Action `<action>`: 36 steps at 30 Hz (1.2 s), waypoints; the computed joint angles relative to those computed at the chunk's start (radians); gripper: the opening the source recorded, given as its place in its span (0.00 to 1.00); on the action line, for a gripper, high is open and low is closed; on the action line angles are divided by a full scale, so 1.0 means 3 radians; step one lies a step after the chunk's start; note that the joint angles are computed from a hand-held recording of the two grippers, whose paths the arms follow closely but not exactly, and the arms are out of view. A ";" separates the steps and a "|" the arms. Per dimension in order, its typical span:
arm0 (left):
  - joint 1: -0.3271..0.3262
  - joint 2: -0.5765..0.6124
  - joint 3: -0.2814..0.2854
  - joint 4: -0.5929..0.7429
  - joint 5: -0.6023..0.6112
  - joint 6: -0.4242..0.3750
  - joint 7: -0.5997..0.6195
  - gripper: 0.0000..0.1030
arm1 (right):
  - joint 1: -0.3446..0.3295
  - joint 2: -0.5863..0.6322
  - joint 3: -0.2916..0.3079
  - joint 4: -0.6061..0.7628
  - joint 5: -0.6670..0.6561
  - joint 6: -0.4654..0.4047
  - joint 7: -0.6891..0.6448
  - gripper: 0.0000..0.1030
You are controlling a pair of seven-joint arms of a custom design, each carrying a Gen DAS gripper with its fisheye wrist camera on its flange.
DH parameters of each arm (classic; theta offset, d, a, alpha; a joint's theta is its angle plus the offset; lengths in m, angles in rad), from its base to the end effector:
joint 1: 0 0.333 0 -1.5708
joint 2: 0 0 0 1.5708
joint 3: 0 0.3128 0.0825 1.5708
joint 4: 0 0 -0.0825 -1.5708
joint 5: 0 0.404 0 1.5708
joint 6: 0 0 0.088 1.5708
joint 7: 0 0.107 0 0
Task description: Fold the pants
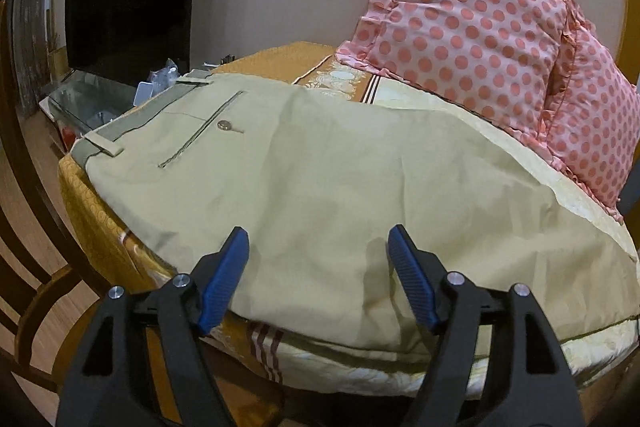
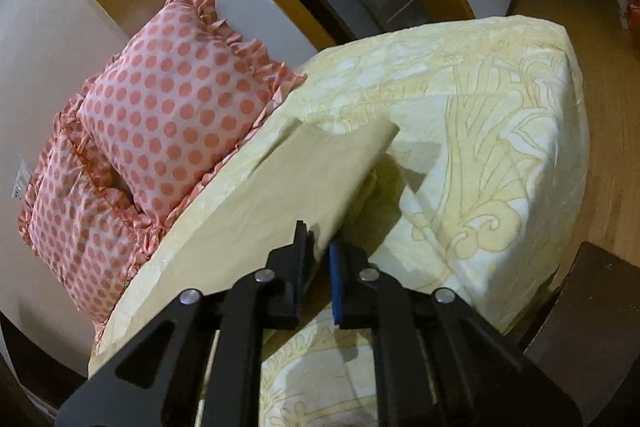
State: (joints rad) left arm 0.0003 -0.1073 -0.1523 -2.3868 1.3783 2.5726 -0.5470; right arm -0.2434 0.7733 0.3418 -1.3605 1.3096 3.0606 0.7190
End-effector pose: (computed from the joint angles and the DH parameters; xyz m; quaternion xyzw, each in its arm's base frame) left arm 0.5071 -0.0941 0.3645 -0.8399 0.3222 -0.2465 0.3605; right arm 0.7711 -0.0697 0.3149 -0.4256 0.7515 -0.1389 0.4846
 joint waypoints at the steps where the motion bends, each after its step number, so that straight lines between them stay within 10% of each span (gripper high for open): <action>1: -0.0002 -0.0003 -0.0004 -0.0007 0.0026 0.0000 -0.0018 0.73 | 0.0027 0.0021 -0.0015 0.0031 -0.0046 0.0008 -0.0006 0.06; 10: 0.0014 -0.0056 0.0000 -0.0055 0.0224 0.0074 -0.0303 0.74 | 0.0131 -0.0125 0.0376 0.0303 0.0199 -0.0852 -0.1256 0.04; 16: 0.0011 -0.0247 -0.0043 -0.0193 0.0250 -0.0038 -0.0558 0.75 | 0.0851 -0.0027 0.0103 0.0537 -0.0665 -0.2128 -0.0990 0.04; 19: 0.0010 -0.0411 -0.0083 -0.0327 0.0144 -0.0200 -0.0542 0.76 | 0.1303 -0.0035 -0.0215 0.0521 -0.1373 -0.2410 -0.0878 0.23; 21: 0.0023 -0.0535 -0.0106 -0.0440 0.0088 -0.0298 -0.0550 0.77 | 0.1430 -0.0212 -0.0282 0.0196 -0.1593 -0.2311 -0.0989 0.57; 27: 0.0152 -0.0700 -0.0093 -0.0661 0.0156 -0.0230 -0.0901 0.77 | 0.1320 -0.0414 -0.0179 -0.0143 -0.1126 -0.1929 -0.1257 0.54; 29: 0.0206 -0.0708 -0.0071 -0.0706 0.0262 -0.0137 -0.1120 0.77 | 0.1579 -0.0282 -0.0442 0.0029 -0.1646 -0.1899 -0.0741 0.51; 36: 0.0364 -0.0677 0.0063 -0.0729 0.0738 0.0139 -0.1730 0.77 | 0.1470 -0.0495 -0.0255 -0.0349 -0.1730 -0.1698 -0.1001 0.68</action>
State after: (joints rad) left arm 0.1096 -0.3103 -0.1333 -2.6055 1.5996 2.6143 -1.0661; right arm 0.1977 0.6248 0.2654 -1.4651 0.7907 2.5513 0.4187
